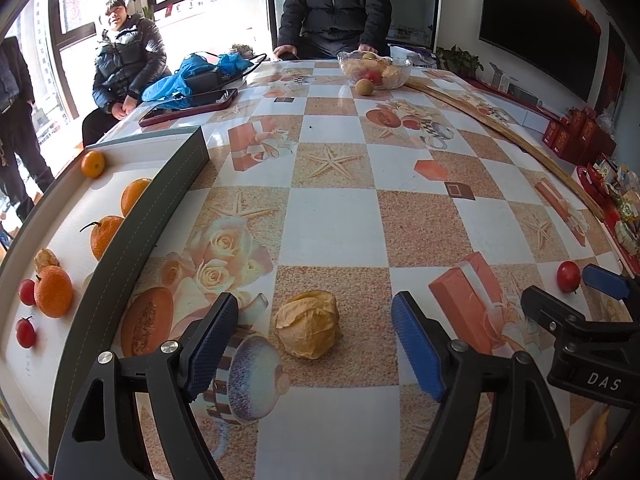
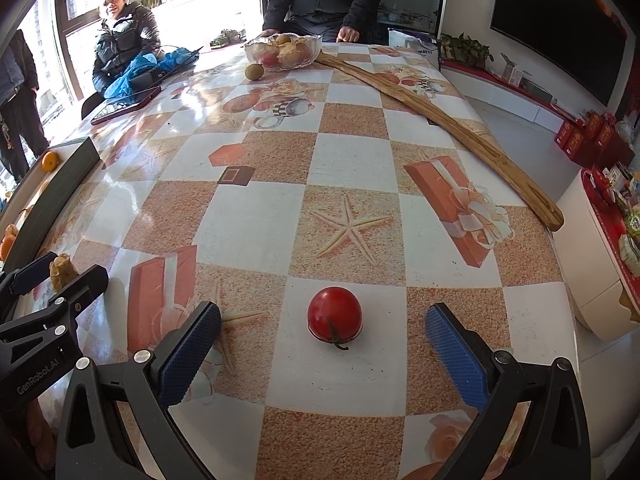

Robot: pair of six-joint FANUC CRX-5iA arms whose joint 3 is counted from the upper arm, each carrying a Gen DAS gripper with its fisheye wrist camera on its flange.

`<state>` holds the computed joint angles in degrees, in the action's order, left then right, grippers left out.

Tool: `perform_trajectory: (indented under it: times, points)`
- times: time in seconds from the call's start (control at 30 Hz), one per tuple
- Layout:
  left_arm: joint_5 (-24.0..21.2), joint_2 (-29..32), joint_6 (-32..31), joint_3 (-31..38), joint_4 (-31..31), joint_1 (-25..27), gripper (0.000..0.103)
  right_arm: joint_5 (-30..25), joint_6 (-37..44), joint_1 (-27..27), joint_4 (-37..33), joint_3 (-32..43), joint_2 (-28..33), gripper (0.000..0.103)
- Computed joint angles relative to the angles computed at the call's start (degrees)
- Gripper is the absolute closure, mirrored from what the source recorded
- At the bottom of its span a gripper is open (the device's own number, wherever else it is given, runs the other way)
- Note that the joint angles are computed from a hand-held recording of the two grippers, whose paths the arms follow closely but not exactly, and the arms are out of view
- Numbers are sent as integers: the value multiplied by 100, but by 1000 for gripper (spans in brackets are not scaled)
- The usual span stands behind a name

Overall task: Organize fruits
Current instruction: 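Open both grippers, setting the tomato and tan fruit back on the table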

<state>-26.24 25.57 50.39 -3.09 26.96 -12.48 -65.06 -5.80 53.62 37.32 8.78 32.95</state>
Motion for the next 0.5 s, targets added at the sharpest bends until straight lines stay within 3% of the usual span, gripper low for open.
perform_trajectory:
  times: [0.5]
  points:
    - [-261, 33, -217, 86, 78, 12, 8, 24, -76, 22, 59, -70, -32, 0]
